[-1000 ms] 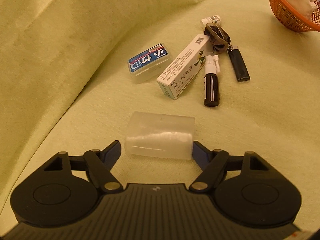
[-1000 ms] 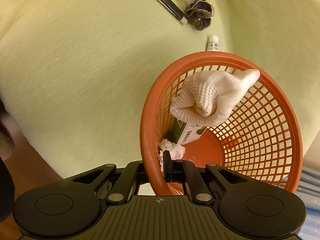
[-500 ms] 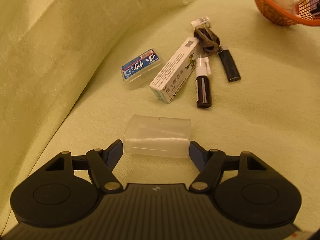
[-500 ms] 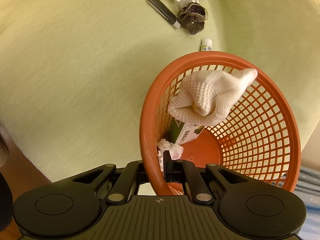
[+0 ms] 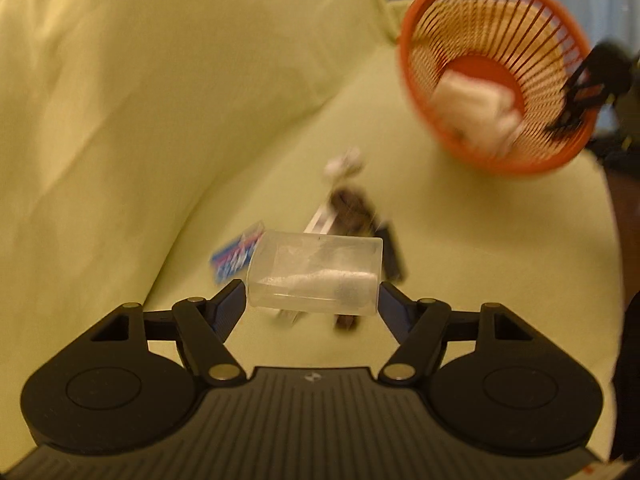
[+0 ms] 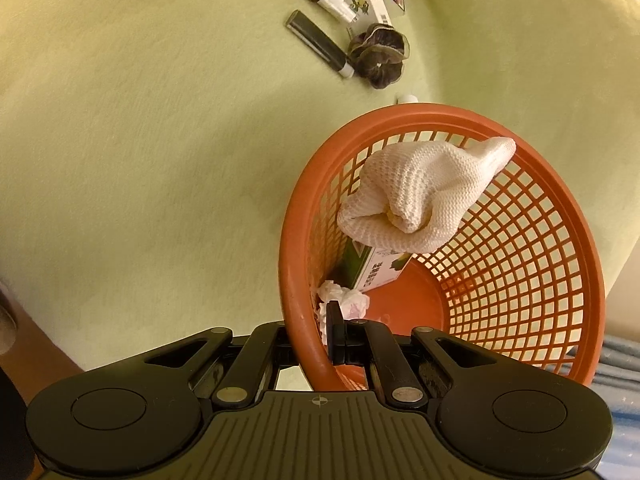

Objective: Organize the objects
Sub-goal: 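Carry the clear case over the basket and release it with the left gripper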

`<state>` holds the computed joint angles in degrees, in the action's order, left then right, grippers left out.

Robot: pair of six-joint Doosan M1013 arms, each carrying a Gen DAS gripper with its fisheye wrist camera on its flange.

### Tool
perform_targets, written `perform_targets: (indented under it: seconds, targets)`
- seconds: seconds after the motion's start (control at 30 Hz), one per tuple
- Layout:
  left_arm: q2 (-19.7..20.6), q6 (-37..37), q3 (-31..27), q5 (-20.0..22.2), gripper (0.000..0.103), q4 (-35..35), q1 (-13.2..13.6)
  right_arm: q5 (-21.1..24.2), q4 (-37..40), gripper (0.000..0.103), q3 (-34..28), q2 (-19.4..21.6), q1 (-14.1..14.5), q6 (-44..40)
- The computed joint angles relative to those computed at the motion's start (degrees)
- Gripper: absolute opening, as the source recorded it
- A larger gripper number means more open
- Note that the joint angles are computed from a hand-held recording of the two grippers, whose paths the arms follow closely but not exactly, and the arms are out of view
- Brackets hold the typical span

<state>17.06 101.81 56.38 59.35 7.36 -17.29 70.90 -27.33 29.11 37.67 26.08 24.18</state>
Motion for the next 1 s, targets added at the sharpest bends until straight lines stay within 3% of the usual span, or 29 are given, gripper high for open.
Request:
perform_targets:
  seconds: [0.2, 0.5, 0.63, 0.9, 1.0]
  targets:
    - [4.46, 8.49, -9.03, 1.31, 0.068, -6.25, -1.91, 0.43, 0.89, 0.001, -0.05, -0.37, -0.16, 0.09]
    - [13.18, 17.86, -25.02, 8.38, 0.068, -14.39, -3.6, 0.7, 1.85, 0.001, -0.47, -0.28, -0.31, -0.28]
    - [15.8, 21.46, -29.09, 10.99, 0.068, -16.97, -3.78, 0.72, 2.37, 0.001, -0.89, -0.01, -0.47, -0.42]
    - [21.45, 20.88, -38.56, 12.33, 0.076, -22.45, -3.52, 0.88, 3.01, 0.001, -1.27, 0.17, -0.72, -0.71]
    - [21.35, 20.98, -38.78, 11.69, 0.076, -22.0, -3.48, 1.09, 3.14, 0.001, -1.56, 0.31, -0.78, -0.53]
